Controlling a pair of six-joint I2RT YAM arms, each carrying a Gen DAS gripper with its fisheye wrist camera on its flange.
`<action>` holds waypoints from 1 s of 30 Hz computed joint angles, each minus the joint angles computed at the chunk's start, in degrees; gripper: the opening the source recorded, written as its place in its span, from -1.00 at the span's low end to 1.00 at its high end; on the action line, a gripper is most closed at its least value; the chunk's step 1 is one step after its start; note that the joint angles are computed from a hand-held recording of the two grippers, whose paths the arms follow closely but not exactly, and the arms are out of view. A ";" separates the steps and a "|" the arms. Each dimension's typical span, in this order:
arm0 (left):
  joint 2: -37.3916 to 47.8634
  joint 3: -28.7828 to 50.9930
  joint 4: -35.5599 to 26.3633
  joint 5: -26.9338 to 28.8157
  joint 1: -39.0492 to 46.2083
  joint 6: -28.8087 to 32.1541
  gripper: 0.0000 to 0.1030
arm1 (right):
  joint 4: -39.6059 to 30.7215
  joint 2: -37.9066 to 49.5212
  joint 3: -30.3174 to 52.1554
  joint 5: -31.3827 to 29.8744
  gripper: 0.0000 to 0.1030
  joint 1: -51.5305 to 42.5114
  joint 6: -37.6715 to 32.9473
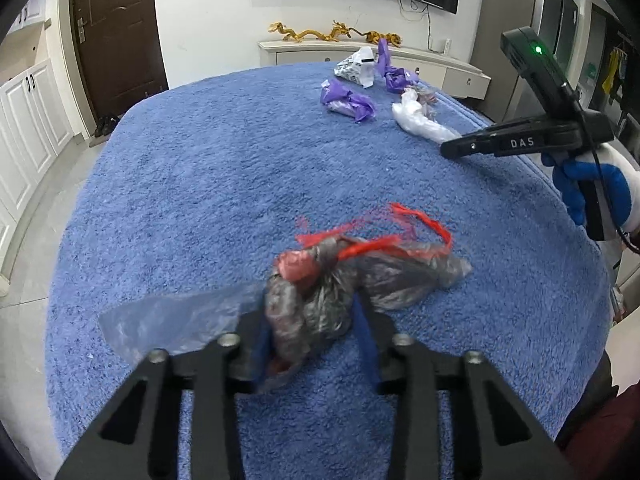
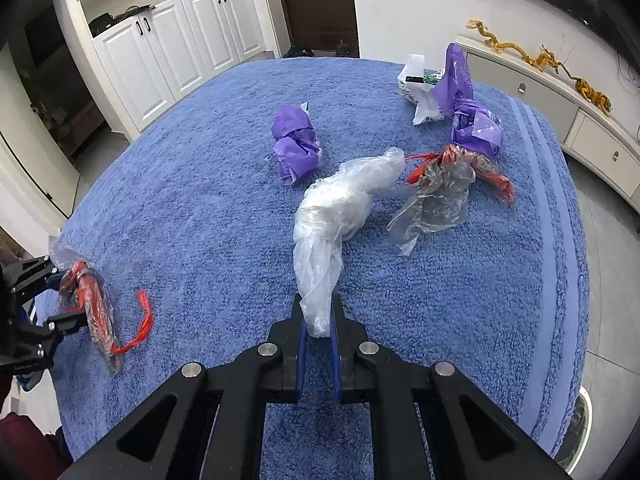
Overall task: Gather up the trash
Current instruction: 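Lift both plastic bags and carry them over the bin to release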
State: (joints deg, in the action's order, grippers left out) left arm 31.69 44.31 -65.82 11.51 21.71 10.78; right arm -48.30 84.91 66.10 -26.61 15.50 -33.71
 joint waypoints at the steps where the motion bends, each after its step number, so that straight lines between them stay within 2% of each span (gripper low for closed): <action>1: 0.28 0.10 0.18 -0.80 -1.02 -0.67 -0.59 | -0.02 0.81 0.76 -0.19 -0.83 -0.29 -0.16; 2: 0.68 0.21 0.67 -2.23 -2.85 -1.99 -0.71 | 0.12 0.99 0.92 -0.27 -0.83 -0.32 0.02; 5: 0.75 0.40 0.82 -3.97 -4.83 -4.56 -0.85 | 0.48 1.08 1.03 -1.05 -0.86 -0.87 0.18; 11: 2.17 2.23 0.24 -1.30 -1.54 -7.25 -0.88 | -1.60 0.02 1.87 -4.66 -0.88 -3.90 -2.32; 17: 5.45 7.28 1.16 -5.51 -12.38 -15.44 -0.88 | -6.85 -0.62 4.78 -10.14 -0.88 -9.98 -7.75; 24: 19.30 14.50 9.30 -10.99 -30.25 -24.75 -0.88 | -11.69 3.20 10.25 -11.89 -0.88 -22.98 -15.45; 30: 40.81 26.87 17.79 -10.57 -44.19 -30.60 -0.88 | -13.02 12.73 18.44 -8.99 -0.88 -37.32 -19.64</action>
